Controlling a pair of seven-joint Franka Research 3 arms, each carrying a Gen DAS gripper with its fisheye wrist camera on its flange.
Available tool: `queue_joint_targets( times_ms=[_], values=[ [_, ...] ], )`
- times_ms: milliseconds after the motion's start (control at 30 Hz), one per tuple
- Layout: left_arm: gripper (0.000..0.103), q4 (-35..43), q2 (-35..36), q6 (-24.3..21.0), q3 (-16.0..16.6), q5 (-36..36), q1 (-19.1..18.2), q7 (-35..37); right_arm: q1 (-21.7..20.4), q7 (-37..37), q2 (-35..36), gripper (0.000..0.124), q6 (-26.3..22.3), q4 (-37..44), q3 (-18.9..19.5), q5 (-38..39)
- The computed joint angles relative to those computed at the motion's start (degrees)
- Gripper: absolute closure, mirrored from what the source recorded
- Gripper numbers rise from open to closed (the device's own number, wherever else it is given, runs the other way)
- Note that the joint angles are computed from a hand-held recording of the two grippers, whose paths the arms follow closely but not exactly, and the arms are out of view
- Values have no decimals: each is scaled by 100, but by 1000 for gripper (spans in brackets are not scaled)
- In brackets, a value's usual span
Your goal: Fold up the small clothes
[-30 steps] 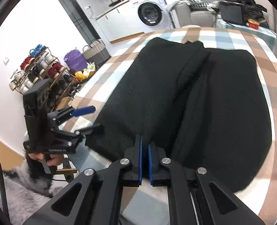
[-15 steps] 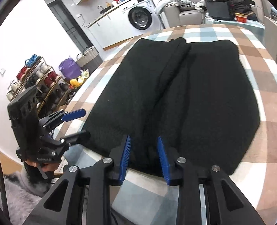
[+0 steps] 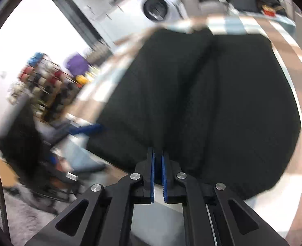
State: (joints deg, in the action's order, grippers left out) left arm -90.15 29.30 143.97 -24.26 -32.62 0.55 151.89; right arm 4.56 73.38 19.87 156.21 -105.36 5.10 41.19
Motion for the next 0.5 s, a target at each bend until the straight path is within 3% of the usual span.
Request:
queue_joint_targets(
  times_ms=[167,300,367,500],
  values=[
    [33,516,257,-208,55,-50,-39,-439,-277,-686,-122,103,261,-56,246,1038],
    [33,1259,770,-203,374,667,-469,-1371,-188,-290,184,97,468,417,7,888],
    [33,1358,882,-194,329,904,-474,-1483,-294,-92,480,95,360,857,-2,815],
    [33,1087,776,16,136,1157,-330,-1144,-474,693,1459,91,-378,2294,-105,287]
  ],
)
